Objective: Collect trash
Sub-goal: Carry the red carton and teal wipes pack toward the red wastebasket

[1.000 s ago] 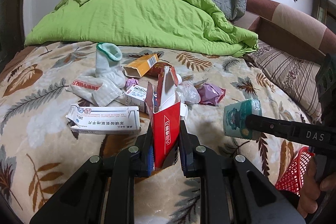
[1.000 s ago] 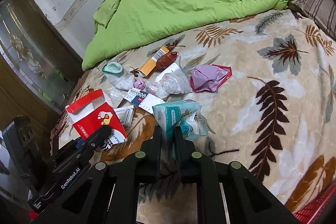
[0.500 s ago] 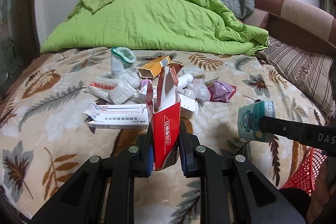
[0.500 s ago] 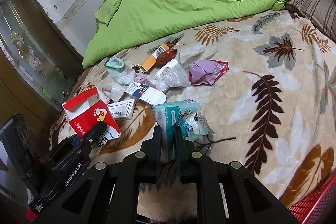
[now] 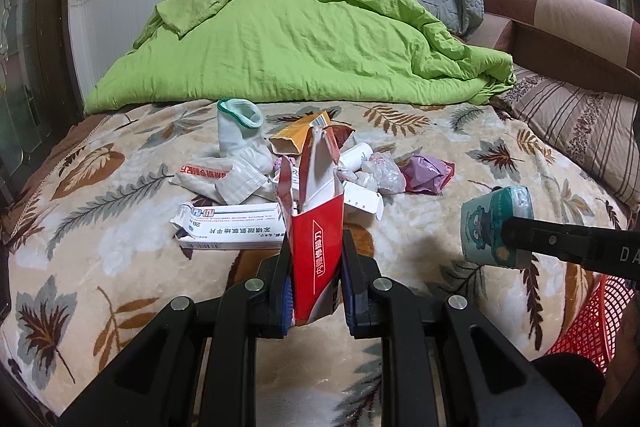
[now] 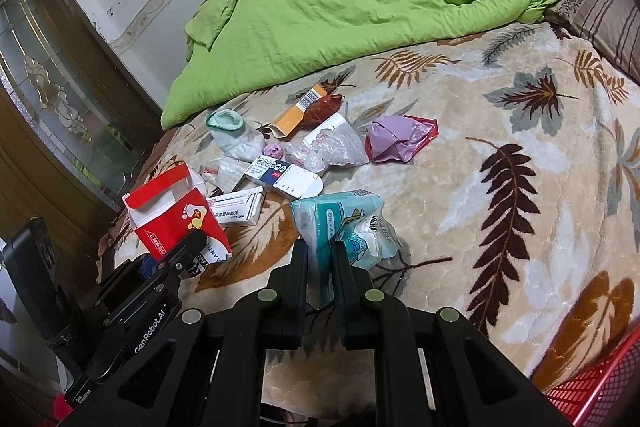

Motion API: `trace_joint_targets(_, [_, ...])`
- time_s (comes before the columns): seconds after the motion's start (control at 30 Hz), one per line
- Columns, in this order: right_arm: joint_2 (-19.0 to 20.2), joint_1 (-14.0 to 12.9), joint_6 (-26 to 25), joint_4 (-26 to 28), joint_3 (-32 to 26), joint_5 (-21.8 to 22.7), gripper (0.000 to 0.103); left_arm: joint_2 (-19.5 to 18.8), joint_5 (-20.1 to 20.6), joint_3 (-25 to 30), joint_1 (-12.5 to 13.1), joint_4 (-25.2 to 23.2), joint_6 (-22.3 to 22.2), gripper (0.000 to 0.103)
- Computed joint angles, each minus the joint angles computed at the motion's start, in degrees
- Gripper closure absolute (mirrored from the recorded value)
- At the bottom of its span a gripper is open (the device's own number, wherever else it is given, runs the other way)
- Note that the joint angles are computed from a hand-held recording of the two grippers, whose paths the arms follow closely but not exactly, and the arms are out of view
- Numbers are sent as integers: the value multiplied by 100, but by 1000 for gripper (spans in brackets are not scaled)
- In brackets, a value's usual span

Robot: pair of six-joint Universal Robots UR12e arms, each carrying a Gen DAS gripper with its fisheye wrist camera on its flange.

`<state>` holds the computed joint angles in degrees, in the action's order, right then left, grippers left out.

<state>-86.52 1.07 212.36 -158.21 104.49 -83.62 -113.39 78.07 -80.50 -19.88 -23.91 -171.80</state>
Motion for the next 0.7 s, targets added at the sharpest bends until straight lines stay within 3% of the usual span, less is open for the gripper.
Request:
trace_joint_targets(0.43, [-41, -9, 45, -51, 28, 8, 90, -4, -27, 8, -6, -13, 25, 85])
trace_joint_targets(0.7, [-208, -91, 176, -153, 176, 57, 90, 41, -290, 9, -25, -141, 104, 85])
